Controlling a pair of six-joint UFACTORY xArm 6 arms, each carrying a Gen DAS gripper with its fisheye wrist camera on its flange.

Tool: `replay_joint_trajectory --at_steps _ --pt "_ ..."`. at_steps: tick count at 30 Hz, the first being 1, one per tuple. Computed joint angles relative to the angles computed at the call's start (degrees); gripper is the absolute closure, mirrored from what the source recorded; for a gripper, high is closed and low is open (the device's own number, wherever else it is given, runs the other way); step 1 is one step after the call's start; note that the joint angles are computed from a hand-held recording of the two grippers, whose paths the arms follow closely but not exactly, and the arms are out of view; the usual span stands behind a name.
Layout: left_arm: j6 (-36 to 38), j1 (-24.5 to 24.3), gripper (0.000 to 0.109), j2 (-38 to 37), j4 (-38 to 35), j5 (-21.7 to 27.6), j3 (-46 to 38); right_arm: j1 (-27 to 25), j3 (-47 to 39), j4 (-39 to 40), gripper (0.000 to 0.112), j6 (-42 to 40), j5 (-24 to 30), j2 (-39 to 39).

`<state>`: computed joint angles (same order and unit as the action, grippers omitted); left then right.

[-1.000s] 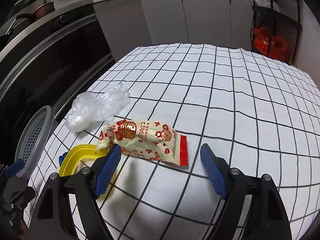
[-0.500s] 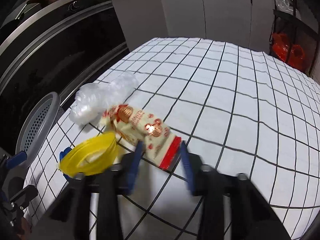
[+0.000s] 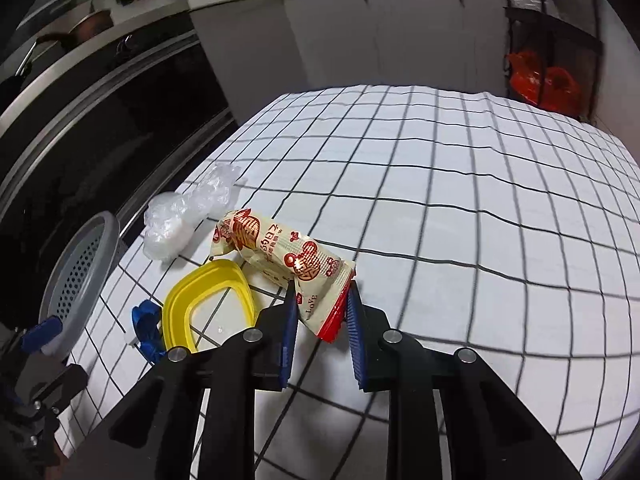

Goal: Collect trash
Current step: 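Grasp the blue strap with the left gripper while the right holds the wrapper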

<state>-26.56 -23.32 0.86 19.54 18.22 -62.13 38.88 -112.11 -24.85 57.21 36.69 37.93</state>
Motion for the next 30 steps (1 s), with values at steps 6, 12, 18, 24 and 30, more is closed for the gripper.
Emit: replay_joint_trajectory --at_steps 6,12,18,24,30 --pt "-0.81 -0.43 0.019 1.07 0.48 1.17 -1.06 0.87 9.83 -8.72 0.09 14.02 -2.37 -7.55" --pt "-0.94 -1.87 0.019 3.26 0.55 2.01 -3.76 0.96 20.25 -14.22 0.09 26.71 -6.53 -15.15" --pt "-1.52 -3.1 0.018 6.36 0.4 3.97 -7.4 1.17 24.26 -18.94 0.09 32.07 -7.76 -18.79" --pt "-5.18 -3.03 0.018 9.5 2.17 7.15 -10.76 0.55 26.86 -19.99 0.09 33.19 -10.11 -20.64" --pt "-7.29 -2.3 0.018 11.4 1.3 8.85 -12.87 0.37 27.4 -20.69 0.09 33.44 -10.62 -21.26"
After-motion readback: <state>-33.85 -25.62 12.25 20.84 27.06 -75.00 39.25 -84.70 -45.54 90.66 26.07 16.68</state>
